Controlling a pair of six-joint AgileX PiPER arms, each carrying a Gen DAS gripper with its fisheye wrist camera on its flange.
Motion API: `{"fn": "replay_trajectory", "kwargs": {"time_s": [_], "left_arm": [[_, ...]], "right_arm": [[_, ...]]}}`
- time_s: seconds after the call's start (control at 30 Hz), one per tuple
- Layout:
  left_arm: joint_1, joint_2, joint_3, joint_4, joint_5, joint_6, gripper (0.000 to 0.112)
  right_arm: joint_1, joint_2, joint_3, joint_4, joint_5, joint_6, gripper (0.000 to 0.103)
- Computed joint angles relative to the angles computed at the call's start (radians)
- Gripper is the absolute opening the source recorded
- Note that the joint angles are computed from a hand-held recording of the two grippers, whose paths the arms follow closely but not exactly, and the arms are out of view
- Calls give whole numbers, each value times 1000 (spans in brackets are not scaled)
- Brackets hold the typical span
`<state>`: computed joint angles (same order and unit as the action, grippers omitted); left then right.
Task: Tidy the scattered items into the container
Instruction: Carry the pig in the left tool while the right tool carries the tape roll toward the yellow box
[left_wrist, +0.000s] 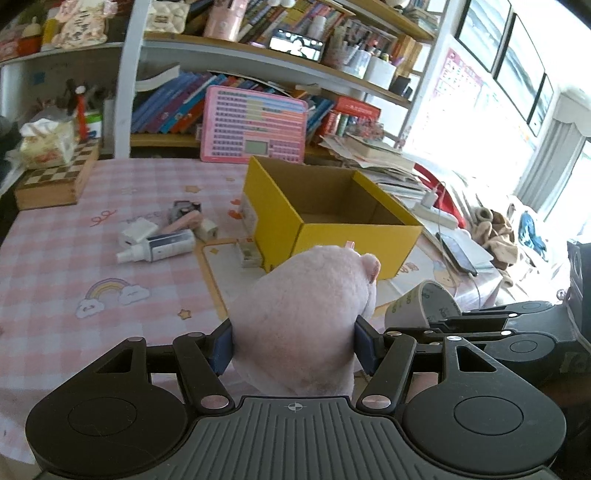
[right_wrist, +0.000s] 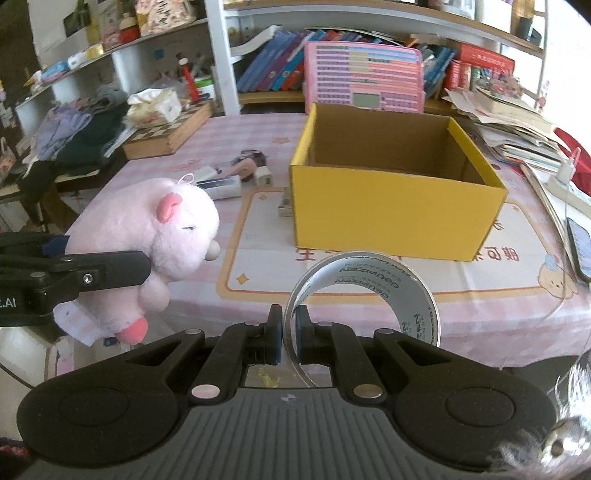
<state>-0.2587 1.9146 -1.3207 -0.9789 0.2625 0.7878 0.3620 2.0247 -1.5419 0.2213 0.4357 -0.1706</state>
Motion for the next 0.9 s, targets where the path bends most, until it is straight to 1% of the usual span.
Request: {"fn": "replay_trajectory", "kwargs": {"time_s": [0.13, 0.47, 0.7, 0.9], "left_arm": [[-7, 22, -36, 32, 13, -21, 64], [-28, 90, -156, 204, 66, -171, 64], [-45, 154, -260, 317, 112, -271, 64], [-47, 196, -340, 360, 129, -310, 64]], "right_arm": [[-13, -2, 6, -4, -3, 11, 7], [-55, 23, -29, 5, 14, 22, 7], [-91, 57, -79, 19, 52, 21, 7], [-110, 85, -139, 18, 71, 4, 7]]}}
